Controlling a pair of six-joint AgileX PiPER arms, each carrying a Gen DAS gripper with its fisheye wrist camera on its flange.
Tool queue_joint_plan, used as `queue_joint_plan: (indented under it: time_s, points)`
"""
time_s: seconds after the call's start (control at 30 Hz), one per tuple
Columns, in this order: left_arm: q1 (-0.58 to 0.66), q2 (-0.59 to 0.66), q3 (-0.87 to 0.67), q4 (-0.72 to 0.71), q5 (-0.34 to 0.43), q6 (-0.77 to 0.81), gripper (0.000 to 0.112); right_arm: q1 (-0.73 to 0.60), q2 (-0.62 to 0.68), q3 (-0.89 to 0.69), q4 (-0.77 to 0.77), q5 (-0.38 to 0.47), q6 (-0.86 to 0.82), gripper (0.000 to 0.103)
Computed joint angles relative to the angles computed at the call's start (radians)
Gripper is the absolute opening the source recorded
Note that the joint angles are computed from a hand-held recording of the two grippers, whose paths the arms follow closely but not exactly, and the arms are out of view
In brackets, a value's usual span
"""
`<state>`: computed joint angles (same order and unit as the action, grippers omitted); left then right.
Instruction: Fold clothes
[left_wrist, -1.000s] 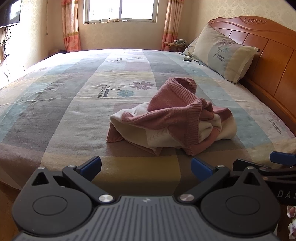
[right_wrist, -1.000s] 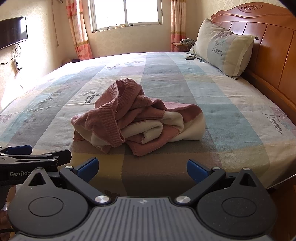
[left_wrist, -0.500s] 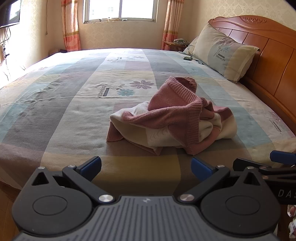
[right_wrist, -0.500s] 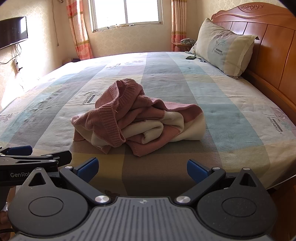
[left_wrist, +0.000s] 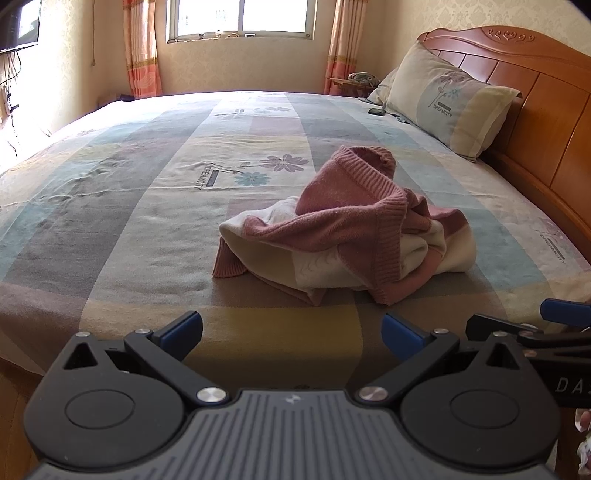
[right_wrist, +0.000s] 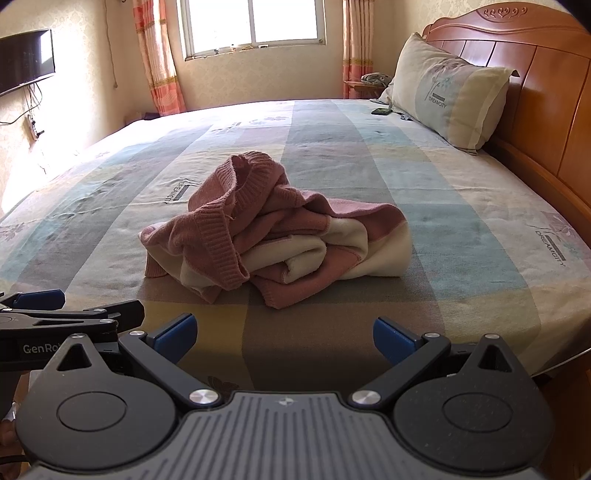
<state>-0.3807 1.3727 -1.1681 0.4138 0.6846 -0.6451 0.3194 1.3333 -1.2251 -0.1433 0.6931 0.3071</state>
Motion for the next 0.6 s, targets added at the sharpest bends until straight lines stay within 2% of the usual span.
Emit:
queue_joint_plan:
  time_s: [0.6]
  points:
    - [0.005, 0.01, 0.002, 0.007, -0.004, -0.001, 0.102, -0.013, 0.017, -0.005, 0.034, -0.002, -0.024, 0.103]
